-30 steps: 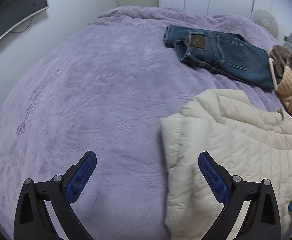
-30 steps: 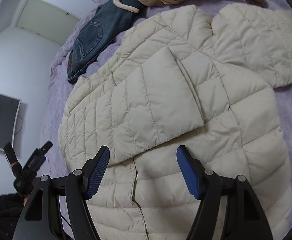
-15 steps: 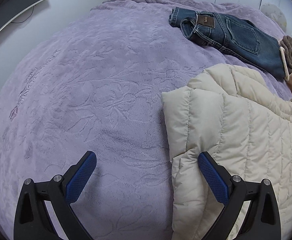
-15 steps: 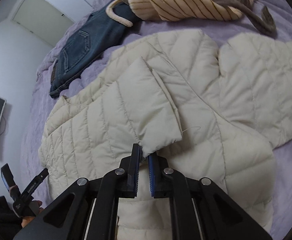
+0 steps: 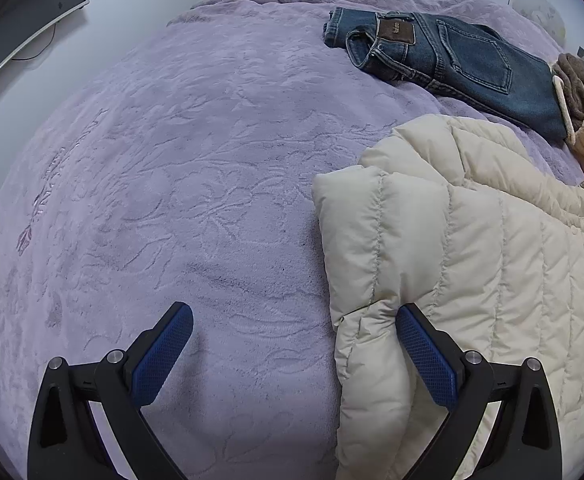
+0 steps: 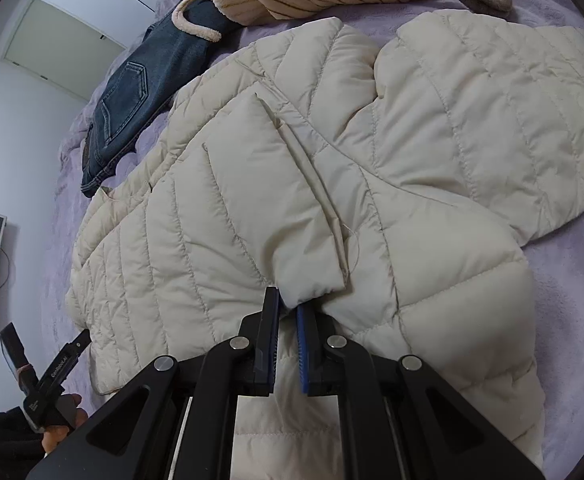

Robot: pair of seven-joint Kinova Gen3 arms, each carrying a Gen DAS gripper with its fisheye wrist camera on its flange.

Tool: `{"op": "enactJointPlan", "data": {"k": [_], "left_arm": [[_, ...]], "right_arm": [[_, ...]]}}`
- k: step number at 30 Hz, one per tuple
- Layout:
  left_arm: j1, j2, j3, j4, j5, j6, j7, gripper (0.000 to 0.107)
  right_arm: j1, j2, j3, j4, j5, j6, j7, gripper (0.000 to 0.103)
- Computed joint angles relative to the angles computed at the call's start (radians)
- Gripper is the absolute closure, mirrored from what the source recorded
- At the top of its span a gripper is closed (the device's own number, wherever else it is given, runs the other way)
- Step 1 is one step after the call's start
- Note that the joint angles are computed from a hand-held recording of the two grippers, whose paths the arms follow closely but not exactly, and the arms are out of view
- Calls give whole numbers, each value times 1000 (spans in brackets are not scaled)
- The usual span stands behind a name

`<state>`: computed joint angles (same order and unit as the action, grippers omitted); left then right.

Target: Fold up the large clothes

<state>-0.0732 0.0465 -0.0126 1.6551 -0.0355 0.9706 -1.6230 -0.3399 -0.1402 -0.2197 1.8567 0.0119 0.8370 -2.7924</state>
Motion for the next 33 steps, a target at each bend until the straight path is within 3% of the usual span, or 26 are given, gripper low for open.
{"op": "enactJointPlan", "data": {"k": [5, 9, 10, 12, 14, 15, 16, 18, 22, 30, 32, 33], "left_arm": [[-6, -4, -3, -24, 13, 24, -13, 5], [-7, -25, -2, -33, 15, 27, -31, 5], [-7, -28, -2, -34, 15, 28, -32, 5], [-5, -25, -1, -38, 12, 36, -25, 5], [4, -14, 5, -42, -10, 49, 7, 5], [8, -9, 7, -41, -17, 53, 18, 5], [11, -9, 9, -35, -22, 51, 25, 5], [24, -8, 16, -20, -42, 38, 38, 5], [58, -9, 34, 1, -100, 15, 69, 5], [83, -25, 40, -44, -120, 72, 83, 5], [83, -47, 41, -59, -91, 92, 58, 5], [82, -59, 41, -70, -64, 102, 38, 5]], "right_arm": [[3, -21, 10, -15, -21, 44, 41, 91], [21, -63, 13, 7, -37, 43, 28, 70], [26, -76, 20, 25, -54, 17, 31, 62], [43, -81, 42, 56, -112, -42, 58, 56], [24, -71, 85, 85, -166, -111, 83, 57], [26, -65, 86, 91, -168, -127, 78, 74], [40, -56, 70, 87, -154, -127, 71, 100], [80, -42, 11, 67, -85, -86, 19, 101], [79, -56, 3, 77, -34, -63, -28, 101], [60, -72, 101, 68, -187, -36, 180, 99], [68, -102, 108, 67, -203, -12, 221, 94], [75, -121, 108, 68, -205, 5, 231, 83]]}}
